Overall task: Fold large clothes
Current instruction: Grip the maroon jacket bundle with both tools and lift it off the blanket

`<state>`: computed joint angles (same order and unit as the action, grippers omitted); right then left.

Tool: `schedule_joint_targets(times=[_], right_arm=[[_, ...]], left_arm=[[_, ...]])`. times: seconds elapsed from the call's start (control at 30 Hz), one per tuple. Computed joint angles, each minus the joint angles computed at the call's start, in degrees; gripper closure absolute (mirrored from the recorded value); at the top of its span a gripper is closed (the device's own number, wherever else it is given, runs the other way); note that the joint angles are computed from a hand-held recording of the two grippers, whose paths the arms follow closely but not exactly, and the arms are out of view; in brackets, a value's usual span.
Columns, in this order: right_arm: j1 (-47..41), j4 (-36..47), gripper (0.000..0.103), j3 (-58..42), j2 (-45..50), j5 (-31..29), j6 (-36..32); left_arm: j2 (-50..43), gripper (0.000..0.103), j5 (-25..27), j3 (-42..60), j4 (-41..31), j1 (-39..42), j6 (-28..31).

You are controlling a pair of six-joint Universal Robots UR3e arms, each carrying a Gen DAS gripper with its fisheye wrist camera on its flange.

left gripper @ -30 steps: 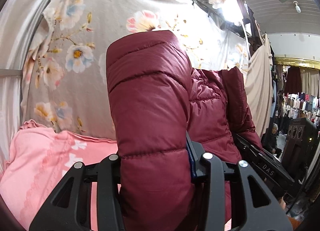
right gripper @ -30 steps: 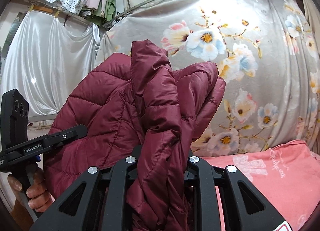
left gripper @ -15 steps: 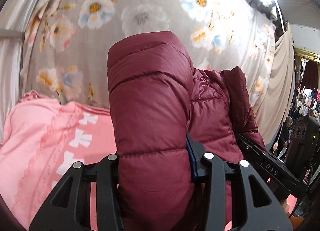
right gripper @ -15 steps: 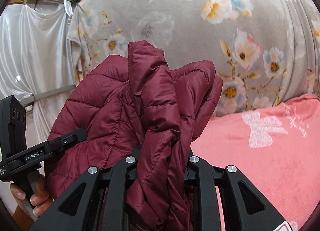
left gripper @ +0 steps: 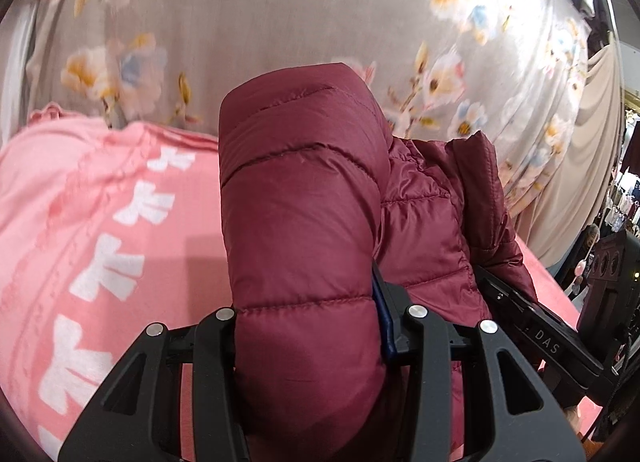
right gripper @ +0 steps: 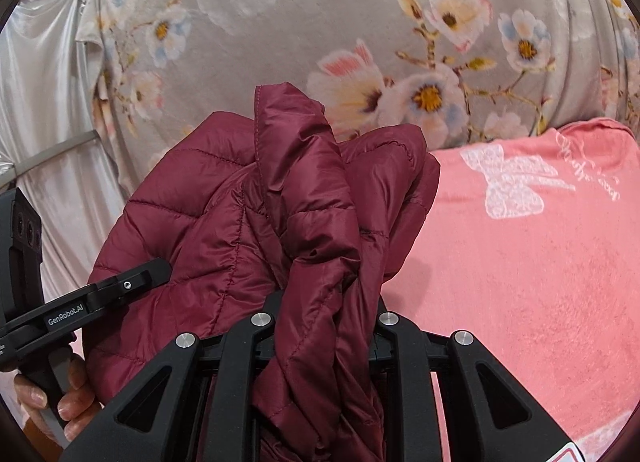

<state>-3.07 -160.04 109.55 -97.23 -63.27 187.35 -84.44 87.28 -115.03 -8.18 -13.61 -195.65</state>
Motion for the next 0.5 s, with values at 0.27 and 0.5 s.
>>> schedule_joint_targets(times=[0.27,0.5], right_arm=[[0.61,-3.03,0.084,1.95,4.29,-1.59,-0.57],[1.67,-4.57,0.084,3.52,7.49,-3.64,-1.68]], left_arm=[[-6.51,0.062,1.56,0.25,2.64,-1.16,0.22],[-11.07,0.062,1.71,0.05,4.51,-0.96,-0.1]])
